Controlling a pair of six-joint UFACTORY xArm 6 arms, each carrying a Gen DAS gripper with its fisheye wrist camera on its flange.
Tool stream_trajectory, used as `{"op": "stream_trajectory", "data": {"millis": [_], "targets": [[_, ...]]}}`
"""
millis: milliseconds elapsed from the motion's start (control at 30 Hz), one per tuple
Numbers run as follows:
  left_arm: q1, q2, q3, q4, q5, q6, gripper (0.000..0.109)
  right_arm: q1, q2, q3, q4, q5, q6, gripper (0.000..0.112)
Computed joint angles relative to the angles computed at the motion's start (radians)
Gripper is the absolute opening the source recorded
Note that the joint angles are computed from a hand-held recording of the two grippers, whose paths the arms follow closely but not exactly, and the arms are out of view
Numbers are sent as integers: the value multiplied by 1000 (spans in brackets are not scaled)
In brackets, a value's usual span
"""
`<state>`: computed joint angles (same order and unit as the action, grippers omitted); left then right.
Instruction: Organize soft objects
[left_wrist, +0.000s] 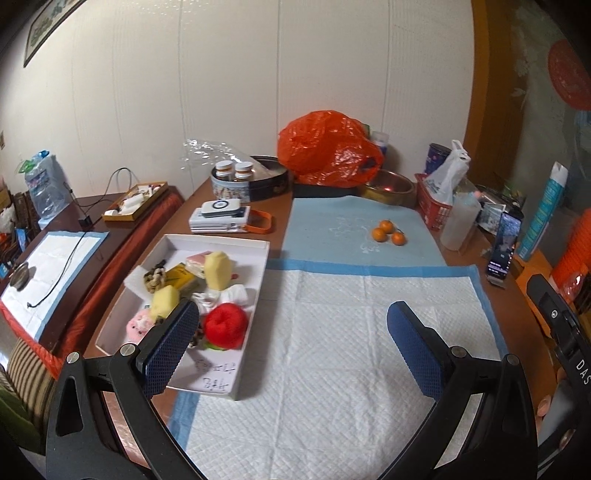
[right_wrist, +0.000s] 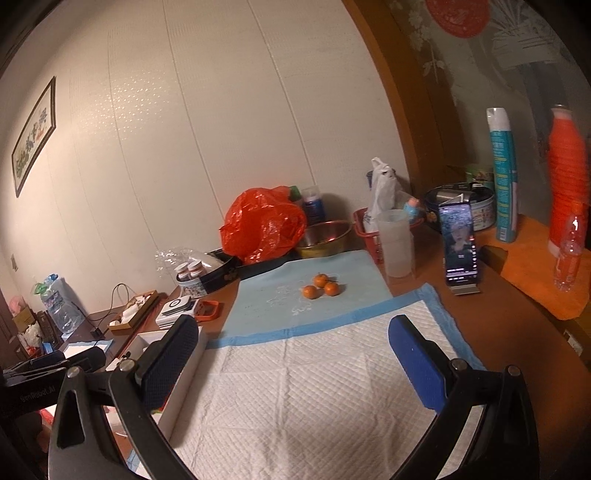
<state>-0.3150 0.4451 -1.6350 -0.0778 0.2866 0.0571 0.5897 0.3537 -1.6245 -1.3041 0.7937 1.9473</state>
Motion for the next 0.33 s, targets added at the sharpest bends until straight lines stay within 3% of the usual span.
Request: {"op": "stream_trajectory", "data": {"millis": [333], "targets": [[-64, 75, -107, -97, 75, 121, 103, -20, -93, 128, 10, 40, 51, 103]]}}
